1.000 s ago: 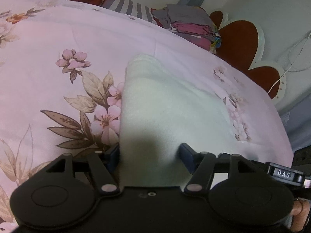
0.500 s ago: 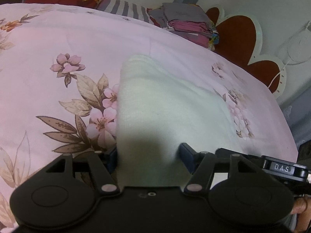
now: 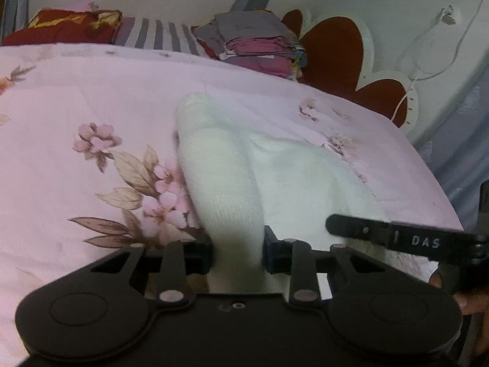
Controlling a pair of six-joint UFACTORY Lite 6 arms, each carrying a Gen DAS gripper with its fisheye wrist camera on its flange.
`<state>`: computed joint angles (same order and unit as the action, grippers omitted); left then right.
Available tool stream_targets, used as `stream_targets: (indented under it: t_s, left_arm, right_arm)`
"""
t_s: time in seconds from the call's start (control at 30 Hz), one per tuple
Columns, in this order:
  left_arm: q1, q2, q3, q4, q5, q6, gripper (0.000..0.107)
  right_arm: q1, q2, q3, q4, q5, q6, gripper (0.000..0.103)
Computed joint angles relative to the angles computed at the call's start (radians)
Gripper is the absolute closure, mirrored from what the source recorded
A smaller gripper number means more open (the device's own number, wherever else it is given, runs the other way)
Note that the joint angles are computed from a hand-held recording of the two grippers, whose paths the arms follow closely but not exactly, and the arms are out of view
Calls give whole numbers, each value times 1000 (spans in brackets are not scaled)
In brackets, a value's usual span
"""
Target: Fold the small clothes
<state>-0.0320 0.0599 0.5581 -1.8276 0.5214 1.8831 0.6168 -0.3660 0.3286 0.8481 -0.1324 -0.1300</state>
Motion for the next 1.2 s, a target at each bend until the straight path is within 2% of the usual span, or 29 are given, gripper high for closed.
stream_targets:
  t_s: [0.1,0.23,0.4,0.6,0.63,0.67,0.7,0.73,0.77,0.83,0.93,1.0,1.03,1.1,1.2]
  left_arm:
    - [132,-78,-29,171,63,-68,78]
    - [399,-118,3,426,194,-137,78]
    - [713,-3,177,671,337,-135,78]
    - [896,246,443,821,413,-131,76]
    - [897,306,488,851,404,-150,74]
    - [886,349,511,871,361,-160,65]
    - [881,372,502,857,315,-131,42]
    - [896,387,483,804,295,-69,36]
    - [913,414,490,779,311,-48,34]
    - [932,443,514,781,351,-67,35]
    - [958,431,536,792,383,-67,42]
    - [1003,417,551,736,438,-10,62]
    - [1019,423,573,716,470,12,65]
    - [990,427,593,678,500,41,72]
    - [891,458,627,666,464,32,75]
  right_arm:
    - [136,-10,32,314,-88,-273,75]
    - [322,139,225,691,-202,-552,75]
    - [460,460,539,661,-263,-456,75]
    - [538,866,997,785,-264,-541,75]
    - [541,924,1064,828,-260,-583,75]
    - [540,985,1135,903,-259,-662,75]
    - [539,1044,1194,964,-264,-728,75]
    - [535,1110,1245,1007,-273,-752,75]
    - [525,1144,1257,1010,-259,-735,75]
    - [512,1144,1224,936,-249,-621,71]
    - [515,1129,1218,951,-262,-660,67]
    - [521,1076,1166,924,-290,-616,67]
    - [537,1067,1172,923,-360,-622,67]
    - [551,1079,1231,955,-468,-712,67]
    - [525,1212,1472,1089,-493,-995,68]
